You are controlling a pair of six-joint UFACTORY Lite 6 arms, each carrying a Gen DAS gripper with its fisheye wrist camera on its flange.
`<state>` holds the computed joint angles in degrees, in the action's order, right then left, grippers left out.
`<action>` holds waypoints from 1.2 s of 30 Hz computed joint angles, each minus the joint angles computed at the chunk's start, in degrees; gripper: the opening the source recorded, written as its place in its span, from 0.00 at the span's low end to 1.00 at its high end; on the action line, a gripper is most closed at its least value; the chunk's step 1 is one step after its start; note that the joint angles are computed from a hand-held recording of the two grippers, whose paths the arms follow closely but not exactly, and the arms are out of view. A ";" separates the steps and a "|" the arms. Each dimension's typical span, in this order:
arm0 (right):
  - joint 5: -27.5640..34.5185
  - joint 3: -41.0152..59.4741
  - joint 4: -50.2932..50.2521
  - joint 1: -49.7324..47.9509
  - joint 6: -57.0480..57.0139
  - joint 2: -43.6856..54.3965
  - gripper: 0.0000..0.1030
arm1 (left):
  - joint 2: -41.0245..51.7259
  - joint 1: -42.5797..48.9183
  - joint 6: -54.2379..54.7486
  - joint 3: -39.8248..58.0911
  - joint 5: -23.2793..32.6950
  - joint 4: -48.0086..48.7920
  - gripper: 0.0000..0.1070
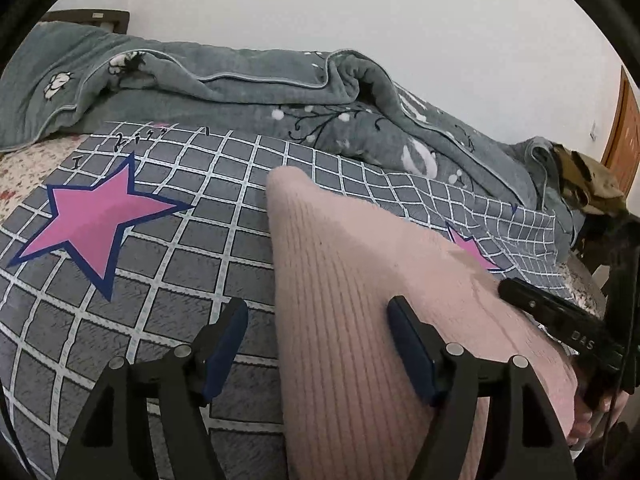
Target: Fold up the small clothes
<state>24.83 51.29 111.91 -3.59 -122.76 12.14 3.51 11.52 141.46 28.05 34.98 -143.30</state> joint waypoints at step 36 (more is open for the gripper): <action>4.29 -9.36 -2.09 -1.97 1.43 -7.77 0.42 | -14.13 1.38 -2.39 -12.08 1.28 2.59 0.65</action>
<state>29.12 41.93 109.82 -5.56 -121.33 4.37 -10.62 12.90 139.06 15.97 36.26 -140.71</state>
